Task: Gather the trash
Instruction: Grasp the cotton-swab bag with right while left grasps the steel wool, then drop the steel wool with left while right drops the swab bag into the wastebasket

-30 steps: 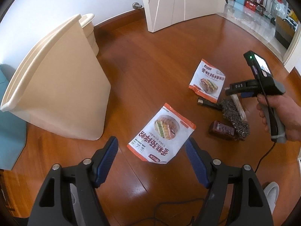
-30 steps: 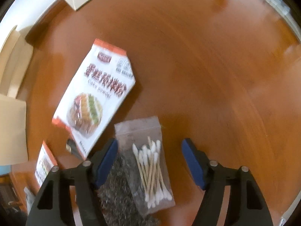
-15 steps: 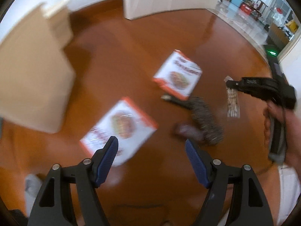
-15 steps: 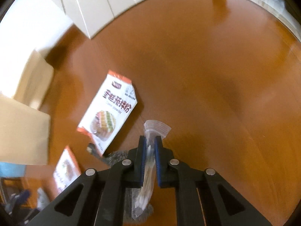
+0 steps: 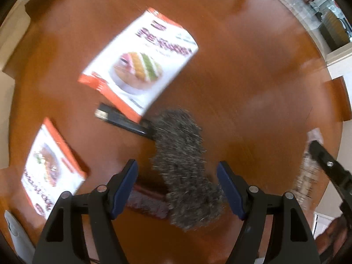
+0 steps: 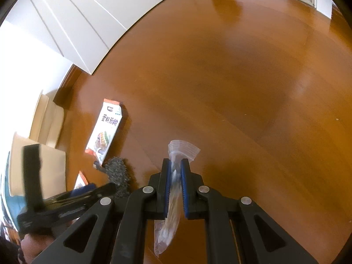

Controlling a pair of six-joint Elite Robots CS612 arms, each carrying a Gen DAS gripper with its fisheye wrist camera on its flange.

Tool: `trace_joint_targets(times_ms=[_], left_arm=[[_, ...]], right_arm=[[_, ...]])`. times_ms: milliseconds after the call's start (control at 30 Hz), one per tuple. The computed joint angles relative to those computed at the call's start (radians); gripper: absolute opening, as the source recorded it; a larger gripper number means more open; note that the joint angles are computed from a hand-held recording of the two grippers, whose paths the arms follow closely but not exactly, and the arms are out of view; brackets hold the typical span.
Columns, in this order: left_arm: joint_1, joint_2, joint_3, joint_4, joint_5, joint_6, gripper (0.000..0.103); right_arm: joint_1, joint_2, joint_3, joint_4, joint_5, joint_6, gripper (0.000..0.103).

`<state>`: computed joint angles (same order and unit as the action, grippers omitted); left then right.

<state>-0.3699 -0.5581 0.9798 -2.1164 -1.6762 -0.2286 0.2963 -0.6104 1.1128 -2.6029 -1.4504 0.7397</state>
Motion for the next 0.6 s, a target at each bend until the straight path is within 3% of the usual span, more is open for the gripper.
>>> trace_joint_targets(times_ms=[100,200,267,400,500,600], left_arm=[[-0.012,0.013,-0.001,0.016,0.03,0.006,0.069],[-0.023,0.006,0.021,0.0,0.089,0.014,0.047],[-0.027,0.0,0.033,-0.01,0.079,0.049,0.02],[-0.027,-0.032,0.076,-0.069,0.071,0.072,0.017],[-0.024,-0.085,0.137,-0.175,0.084,0.125,0.016],[0.002,-0.149,0.186,-0.257,0.076,0.134,0.016]], right_arm=[[-0.005,-0.021,0.04,-0.043,-0.006,0.014,0.01],[-0.007,-0.034,0.063,-0.073,-0.02,0.021,0.01],[-0.008,-0.039,0.073,-0.082,-0.021,0.024,0.01],[-0.004,-0.039,0.068,-0.08,-0.025,0.021,0.01],[0.0,-0.043,0.057,-0.071,-0.028,-0.001,0.01],[0.006,-0.044,0.03,-0.056,-0.032,-0.019,0.01]])
